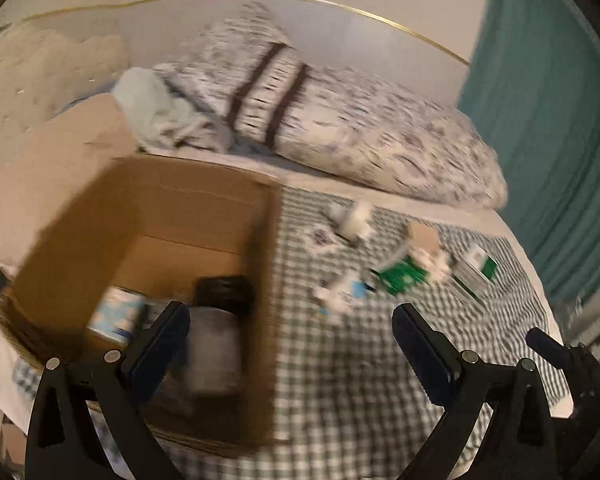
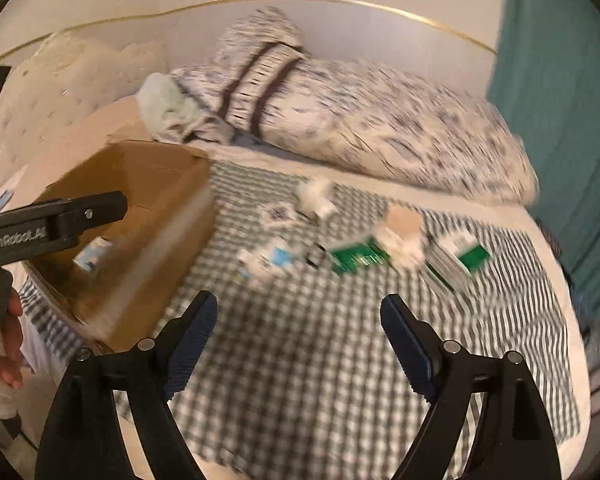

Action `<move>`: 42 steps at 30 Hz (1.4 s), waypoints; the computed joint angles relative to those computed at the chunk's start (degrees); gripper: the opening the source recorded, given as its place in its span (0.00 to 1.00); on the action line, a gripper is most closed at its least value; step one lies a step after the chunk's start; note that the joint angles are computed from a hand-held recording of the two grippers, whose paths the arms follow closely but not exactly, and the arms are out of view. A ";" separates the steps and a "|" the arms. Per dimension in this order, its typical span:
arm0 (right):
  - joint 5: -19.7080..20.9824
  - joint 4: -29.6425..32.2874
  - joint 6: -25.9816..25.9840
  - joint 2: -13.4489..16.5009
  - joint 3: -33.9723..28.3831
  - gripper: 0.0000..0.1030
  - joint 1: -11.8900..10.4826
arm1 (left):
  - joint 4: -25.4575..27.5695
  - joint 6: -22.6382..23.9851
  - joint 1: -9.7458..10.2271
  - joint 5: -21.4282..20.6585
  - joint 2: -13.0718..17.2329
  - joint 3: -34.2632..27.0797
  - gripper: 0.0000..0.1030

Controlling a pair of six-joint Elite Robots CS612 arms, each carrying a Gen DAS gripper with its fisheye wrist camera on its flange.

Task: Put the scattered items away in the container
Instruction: 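Return the left gripper from the box toward the plush toy, then grasp the white plush toy with the left gripper while the right grasps the white cloth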

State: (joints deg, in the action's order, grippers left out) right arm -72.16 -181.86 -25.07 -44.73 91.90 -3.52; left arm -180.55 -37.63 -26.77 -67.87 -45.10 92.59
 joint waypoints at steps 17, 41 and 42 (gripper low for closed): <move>4.86 4.60 3.93 6.52 -9.49 0.81 -6.59 | 9.06 9.54 -1.41 -0.06 11.67 -16.55 1.00; 6.99 17.29 8.70 22.56 -34.64 0.81 -4.45 | 13.04 12.27 1.48 -0.38 21.56 -28.20 0.97; 6.83 17.86 10.25 23.16 -35.90 0.81 -4.33 | 13.10 12.69 1.47 -0.53 21.63 -28.34 0.97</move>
